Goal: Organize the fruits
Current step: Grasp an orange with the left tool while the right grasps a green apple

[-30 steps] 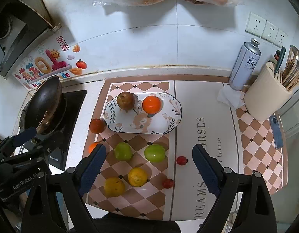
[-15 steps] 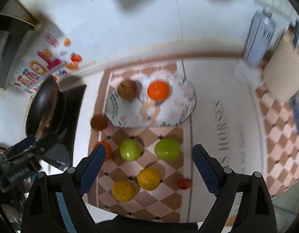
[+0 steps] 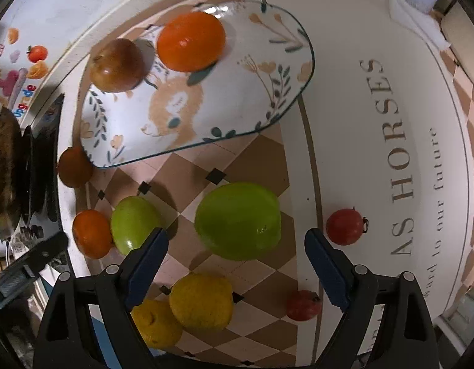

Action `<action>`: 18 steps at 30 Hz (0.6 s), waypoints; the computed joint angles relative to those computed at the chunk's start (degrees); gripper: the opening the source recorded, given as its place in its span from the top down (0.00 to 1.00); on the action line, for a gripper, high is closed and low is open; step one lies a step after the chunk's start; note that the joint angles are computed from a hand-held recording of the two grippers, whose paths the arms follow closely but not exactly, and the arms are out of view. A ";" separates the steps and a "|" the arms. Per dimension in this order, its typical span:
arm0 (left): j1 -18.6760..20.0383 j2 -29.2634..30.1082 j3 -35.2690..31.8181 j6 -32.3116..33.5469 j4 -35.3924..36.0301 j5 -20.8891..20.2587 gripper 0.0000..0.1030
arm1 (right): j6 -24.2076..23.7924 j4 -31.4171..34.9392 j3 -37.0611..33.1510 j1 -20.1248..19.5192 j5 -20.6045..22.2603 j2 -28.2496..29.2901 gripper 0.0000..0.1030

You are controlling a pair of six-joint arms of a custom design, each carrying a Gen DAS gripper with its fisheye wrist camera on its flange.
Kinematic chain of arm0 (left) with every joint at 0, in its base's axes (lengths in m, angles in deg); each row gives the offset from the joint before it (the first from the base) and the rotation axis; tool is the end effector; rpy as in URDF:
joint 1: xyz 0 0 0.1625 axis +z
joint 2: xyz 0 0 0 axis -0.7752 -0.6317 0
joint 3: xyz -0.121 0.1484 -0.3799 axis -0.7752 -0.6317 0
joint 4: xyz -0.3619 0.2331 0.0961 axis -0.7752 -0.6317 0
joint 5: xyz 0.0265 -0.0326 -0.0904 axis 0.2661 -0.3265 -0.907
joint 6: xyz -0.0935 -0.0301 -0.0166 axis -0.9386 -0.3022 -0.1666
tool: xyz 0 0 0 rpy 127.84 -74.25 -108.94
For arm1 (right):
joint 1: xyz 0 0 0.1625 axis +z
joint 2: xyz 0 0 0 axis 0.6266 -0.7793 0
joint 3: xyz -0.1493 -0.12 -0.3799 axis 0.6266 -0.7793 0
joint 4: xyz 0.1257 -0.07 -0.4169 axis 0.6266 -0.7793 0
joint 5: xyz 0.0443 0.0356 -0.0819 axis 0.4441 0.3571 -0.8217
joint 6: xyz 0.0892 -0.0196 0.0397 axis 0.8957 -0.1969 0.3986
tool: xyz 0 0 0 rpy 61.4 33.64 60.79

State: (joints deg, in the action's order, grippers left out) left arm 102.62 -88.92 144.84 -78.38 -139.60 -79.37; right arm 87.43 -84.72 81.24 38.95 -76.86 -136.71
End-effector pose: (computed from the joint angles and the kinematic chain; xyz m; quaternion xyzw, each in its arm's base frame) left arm -0.3059 -0.6943 -0.0608 0.1915 0.9045 0.0752 0.3736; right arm -0.0375 -0.5574 0.2339 -0.3305 -0.8960 0.1559 0.2523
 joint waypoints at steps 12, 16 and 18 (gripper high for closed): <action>0.83 3.86 -0.56 3.68 0.23 -1.50 0.26 | 0.44 0.24 -2.27 -1.37 0.33 4.20 0.20; 0.30 3.38 1.20 5.59 -1.77 -1.78 0.41 | 0.21 -0.81 -2.21 -1.32 -0.46 4.62 0.35; -0.27 2.84 2.75 6.59 -3.23 -0.77 0.41 | -0.23 -1.03 -2.37 -1.09 -1.11 4.93 0.36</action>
State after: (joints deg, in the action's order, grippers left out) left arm 102.35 -86.08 147.59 -71.78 -142.84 -80.14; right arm 87.20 -85.74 78.87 37.86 -77.98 -131.78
